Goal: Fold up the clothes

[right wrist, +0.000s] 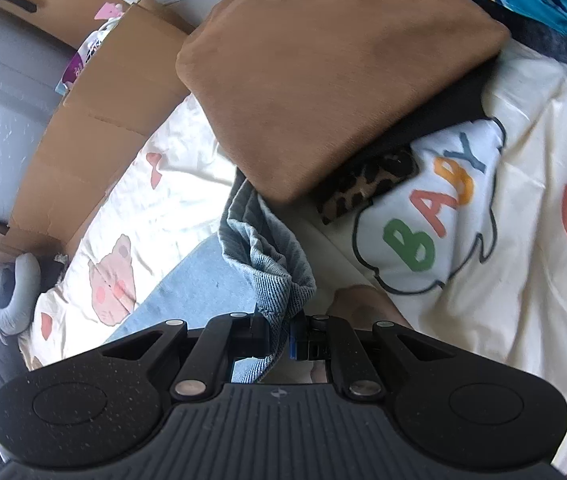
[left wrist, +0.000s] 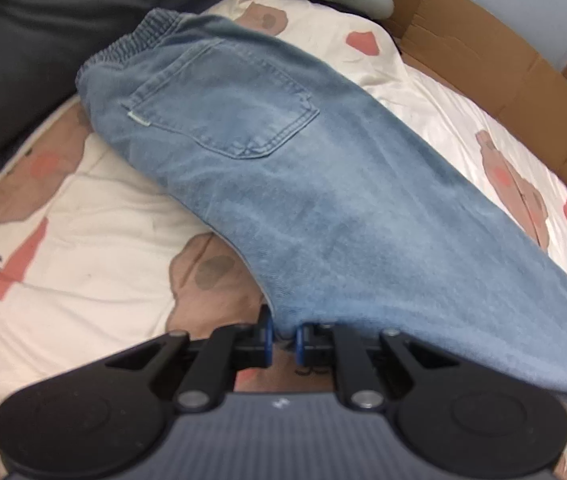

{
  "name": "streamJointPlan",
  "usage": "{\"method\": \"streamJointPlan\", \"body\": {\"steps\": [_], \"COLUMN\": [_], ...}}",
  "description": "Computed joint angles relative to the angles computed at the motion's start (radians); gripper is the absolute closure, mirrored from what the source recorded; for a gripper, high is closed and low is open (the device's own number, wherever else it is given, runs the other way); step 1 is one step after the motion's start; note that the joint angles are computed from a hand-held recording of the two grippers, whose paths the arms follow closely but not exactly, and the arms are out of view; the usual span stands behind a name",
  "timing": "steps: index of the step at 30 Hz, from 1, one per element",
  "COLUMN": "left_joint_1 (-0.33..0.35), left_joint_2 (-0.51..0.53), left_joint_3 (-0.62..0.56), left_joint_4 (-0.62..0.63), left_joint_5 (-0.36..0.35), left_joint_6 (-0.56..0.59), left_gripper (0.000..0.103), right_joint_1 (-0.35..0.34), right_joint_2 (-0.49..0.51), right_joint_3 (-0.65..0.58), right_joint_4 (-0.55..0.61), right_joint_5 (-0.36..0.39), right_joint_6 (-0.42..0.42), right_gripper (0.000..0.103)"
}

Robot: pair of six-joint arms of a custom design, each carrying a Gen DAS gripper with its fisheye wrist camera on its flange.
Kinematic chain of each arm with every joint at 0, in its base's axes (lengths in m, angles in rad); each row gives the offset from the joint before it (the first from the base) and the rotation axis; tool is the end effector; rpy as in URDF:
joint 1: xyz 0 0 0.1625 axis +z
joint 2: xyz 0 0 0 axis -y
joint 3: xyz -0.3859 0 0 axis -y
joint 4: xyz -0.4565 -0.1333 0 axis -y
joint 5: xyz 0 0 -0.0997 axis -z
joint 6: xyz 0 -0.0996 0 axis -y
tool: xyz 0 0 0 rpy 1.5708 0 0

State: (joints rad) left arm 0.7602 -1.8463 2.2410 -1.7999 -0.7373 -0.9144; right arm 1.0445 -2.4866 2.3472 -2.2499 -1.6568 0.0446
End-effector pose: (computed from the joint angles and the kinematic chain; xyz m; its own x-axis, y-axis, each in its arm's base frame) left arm -0.1499 -0.4282 0.2758 -0.7950 -0.1898 -0.5762 0.1393 0.8673 -0.4778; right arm -0.0361 -0.3105 0.4660 -0.8138 0.5805 0.0261 0.3799 0.5655 -0.7320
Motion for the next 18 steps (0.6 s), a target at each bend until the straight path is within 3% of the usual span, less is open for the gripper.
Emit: {"method": "streamJointPlan", "body": {"steps": [7, 18], "left_joint_1": [-0.046, -0.123], "left_joint_2": [-0.011, -0.033], "left_joint_3": [-0.025, -0.045], "left_joint_4": [0.151, 0.331], "left_joint_5": [-0.031, -0.092], "left_joint_6": [-0.065, -0.157], "left_gripper": [0.093, 0.093], "right_joint_1": [-0.123, -0.453], "right_joint_2": [-0.128, -0.353], "right_joint_3": [0.026, 0.052], "right_joint_4": [0.117, 0.392], "right_joint_5": [0.084, 0.252], "right_joint_6": [-0.033, -0.183], "right_gripper": [0.096, 0.096]}}
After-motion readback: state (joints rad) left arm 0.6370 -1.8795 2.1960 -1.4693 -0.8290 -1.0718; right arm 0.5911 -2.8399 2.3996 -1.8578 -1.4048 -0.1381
